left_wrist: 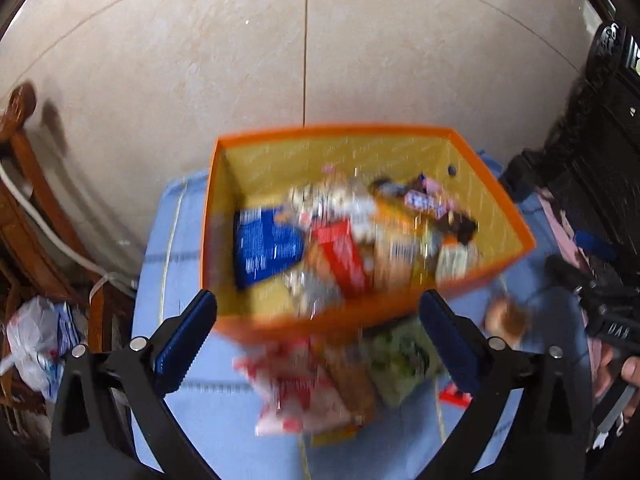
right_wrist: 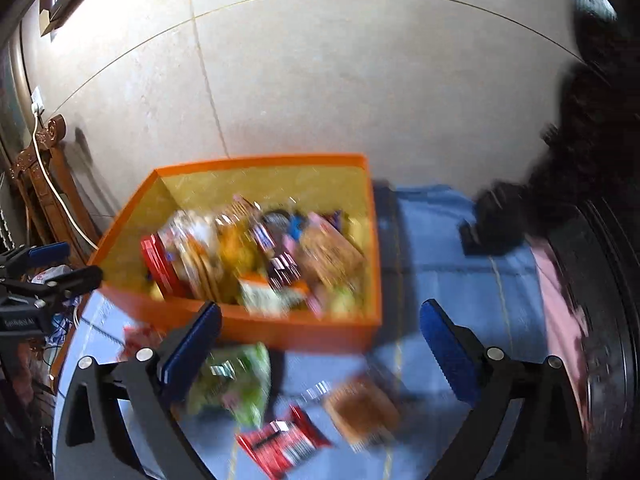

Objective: Organize snacks
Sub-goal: 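Withdraw both tools from the box over the remaining snacks, then grasp the pink-white bag with the left tool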

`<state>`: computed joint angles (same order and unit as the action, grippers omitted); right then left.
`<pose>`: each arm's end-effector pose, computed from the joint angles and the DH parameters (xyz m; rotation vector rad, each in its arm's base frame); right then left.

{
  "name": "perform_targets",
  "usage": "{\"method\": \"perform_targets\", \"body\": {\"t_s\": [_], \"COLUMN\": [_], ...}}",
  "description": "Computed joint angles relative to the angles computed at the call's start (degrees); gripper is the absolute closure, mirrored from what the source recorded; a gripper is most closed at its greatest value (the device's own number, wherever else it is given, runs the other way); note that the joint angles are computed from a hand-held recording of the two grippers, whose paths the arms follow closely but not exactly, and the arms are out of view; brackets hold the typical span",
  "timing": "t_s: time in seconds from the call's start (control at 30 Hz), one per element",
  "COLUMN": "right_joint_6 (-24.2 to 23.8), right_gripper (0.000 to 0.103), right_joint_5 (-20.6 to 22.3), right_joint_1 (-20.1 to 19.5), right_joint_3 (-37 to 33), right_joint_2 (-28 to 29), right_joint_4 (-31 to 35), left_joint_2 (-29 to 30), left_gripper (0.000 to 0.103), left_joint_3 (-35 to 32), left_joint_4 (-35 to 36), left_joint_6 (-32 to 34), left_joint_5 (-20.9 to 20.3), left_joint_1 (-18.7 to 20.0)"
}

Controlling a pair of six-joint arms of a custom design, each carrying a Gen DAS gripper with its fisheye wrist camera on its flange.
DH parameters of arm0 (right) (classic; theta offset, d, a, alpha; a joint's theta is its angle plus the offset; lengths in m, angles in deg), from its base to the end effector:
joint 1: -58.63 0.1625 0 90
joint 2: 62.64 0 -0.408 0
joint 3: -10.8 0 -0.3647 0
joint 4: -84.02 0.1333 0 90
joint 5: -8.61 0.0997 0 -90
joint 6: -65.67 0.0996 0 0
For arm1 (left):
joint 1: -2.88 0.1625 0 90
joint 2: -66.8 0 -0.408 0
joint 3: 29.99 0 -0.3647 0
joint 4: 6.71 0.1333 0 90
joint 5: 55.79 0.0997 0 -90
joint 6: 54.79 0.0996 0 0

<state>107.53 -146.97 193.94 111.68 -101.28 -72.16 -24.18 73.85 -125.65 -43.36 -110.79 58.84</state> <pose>0.4500 -0.3852 0.0603 0.0171 -2.1539 1.0101 -0.1036 -0.4936 0.4385 0.8809 2.3961 -0.5109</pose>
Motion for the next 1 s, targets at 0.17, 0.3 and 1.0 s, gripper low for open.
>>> {"method": "perform_targets", "body": {"t_s": [0.17, 0.3, 1.0], "right_joint_6": [14.80, 17.16, 7.18], "right_gripper": [0.003, 0.003, 0.003], "right_joint_5": [2.11, 3.03, 4.13], "right_joint_1": [0.28, -0.28, -2.97], "right_joint_3": [7.51, 8.75, 6.67], "right_joint_2": [-4.16, -3.42, 0.06], "right_joint_4": [11.50, 16.79, 9.93], "left_joint_2": [-5.16, -6.85, 1.76], "left_gripper": [0.004, 0.004, 0.004], "left_joint_3": [4.58, 6.98, 4.78], "left_joint_4": [4.02, 7.08, 3.48], "left_joint_6": [-1.66, -3.18, -3.57], "left_joint_5": [0.64, 2.46, 3.04], "left_joint_1": [1.34, 3.80, 9.53]}}
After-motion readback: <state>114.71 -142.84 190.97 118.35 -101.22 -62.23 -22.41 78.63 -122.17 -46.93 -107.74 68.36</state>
